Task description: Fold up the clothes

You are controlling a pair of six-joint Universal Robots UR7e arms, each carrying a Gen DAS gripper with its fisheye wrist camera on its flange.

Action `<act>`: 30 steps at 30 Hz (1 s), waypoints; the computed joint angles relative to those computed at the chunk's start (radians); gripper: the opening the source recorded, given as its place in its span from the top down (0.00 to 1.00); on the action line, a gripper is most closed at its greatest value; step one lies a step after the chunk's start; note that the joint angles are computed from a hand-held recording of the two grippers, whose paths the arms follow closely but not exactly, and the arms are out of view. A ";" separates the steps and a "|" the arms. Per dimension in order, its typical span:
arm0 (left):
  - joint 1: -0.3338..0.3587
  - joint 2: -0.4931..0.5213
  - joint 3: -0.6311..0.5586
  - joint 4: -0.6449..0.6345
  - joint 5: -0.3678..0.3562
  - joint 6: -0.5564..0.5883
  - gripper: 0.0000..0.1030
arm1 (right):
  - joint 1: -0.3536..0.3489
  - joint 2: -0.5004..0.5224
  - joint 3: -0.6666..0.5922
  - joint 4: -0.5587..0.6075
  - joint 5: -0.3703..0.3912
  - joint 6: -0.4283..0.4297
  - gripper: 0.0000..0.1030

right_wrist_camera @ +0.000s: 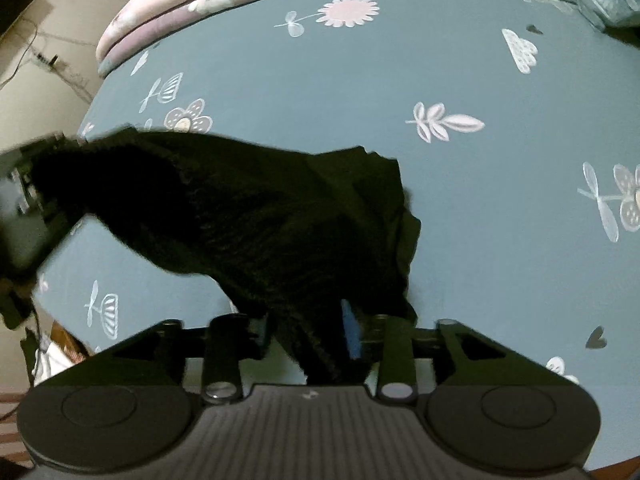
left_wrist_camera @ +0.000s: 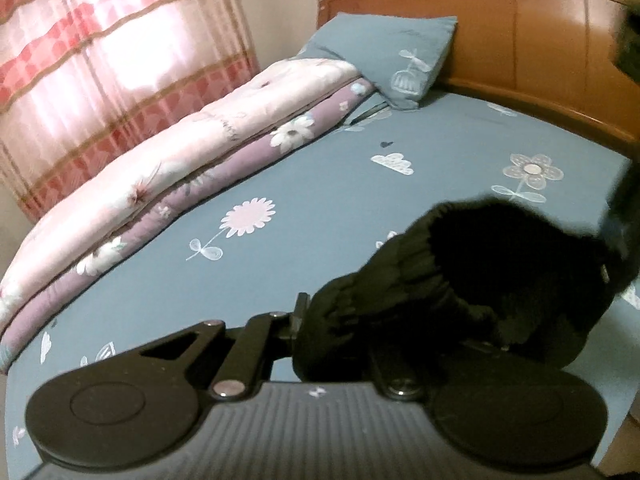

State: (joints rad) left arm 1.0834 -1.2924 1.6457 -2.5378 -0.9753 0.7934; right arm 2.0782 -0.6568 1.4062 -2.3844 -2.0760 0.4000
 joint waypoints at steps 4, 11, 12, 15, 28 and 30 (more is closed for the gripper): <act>-0.001 0.025 -0.040 0.033 0.019 -0.044 0.98 | -0.016 -0.001 0.118 -0.177 0.012 -0.002 0.46; -0.021 0.047 -0.051 0.067 0.057 0.022 0.98 | -0.014 0.083 0.275 -0.626 0.012 -0.136 0.40; -0.024 0.049 -0.054 0.077 0.061 0.022 0.98 | -0.007 0.103 0.284 -0.685 -0.007 -0.165 0.40; -0.030 0.059 -0.062 0.096 0.067 0.030 0.98 | 0.019 0.157 0.282 -0.749 -0.085 -0.212 0.40; -0.034 0.108 -0.119 0.155 0.071 0.058 0.98 | 0.060 0.390 0.125 -1.005 -0.338 -0.456 0.54; -0.033 0.111 -0.133 0.187 0.079 0.048 0.98 | 0.046 0.324 0.149 -0.824 -0.270 -0.350 0.79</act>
